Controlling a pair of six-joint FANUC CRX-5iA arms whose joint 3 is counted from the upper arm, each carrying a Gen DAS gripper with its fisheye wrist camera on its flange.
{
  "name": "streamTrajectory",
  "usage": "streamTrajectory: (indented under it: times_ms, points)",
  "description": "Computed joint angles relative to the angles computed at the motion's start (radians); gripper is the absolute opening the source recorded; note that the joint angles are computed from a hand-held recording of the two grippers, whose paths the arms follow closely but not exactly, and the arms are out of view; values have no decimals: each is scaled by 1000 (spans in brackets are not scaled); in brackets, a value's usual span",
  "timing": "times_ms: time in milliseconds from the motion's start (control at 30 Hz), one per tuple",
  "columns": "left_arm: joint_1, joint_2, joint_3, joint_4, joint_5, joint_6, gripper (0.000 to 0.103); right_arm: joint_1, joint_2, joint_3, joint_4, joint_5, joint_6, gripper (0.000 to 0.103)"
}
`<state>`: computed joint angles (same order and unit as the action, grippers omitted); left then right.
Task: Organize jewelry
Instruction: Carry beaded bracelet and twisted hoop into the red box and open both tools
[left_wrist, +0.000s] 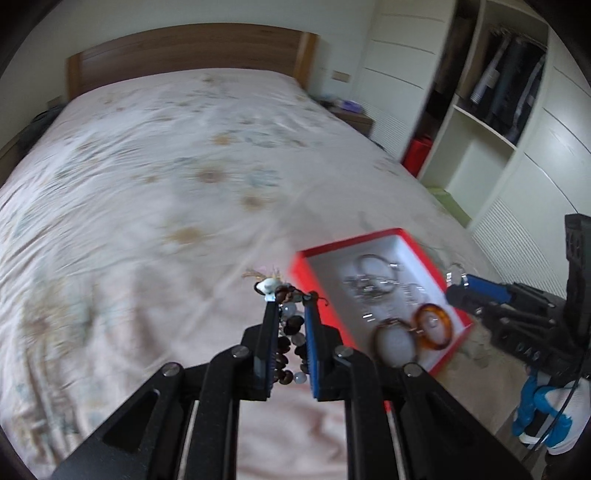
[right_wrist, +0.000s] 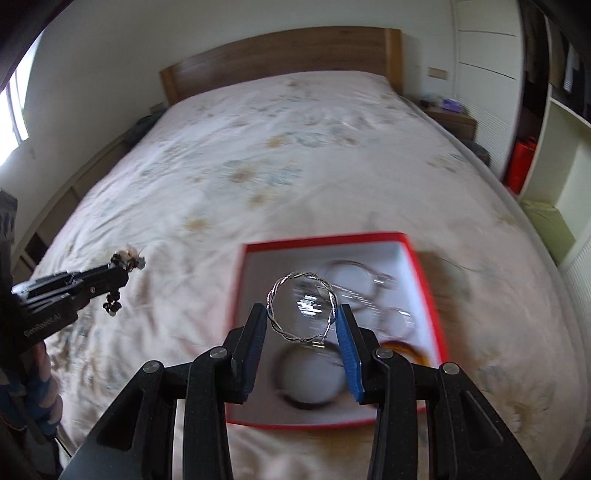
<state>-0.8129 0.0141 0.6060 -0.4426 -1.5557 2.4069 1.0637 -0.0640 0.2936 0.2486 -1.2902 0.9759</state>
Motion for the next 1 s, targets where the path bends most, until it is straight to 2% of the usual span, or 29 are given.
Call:
streamTrajectory:
  times_ms: [233,400,633,833,933,1000]
  points:
    - [66,180,111,101,48,-98,13,-120,40,-23,-88,22,98,38]
    - [108,269,155,139,41,-140,13,-172,81,-23,-155,28,161,39]
    - [152,310,146,186,53,-134,13,-177,96,-54,-146,35,186,39]
    - [158,300,117,195,72,-119,14,-166,84,-77,-113,30,179,39]
    - [162,284,102,210,85,-107,20,-168,77,-75,-113,18,163,42]
    - [154,272,105,200,85,-101,29,-167,67,-73,-110,11,149,43]
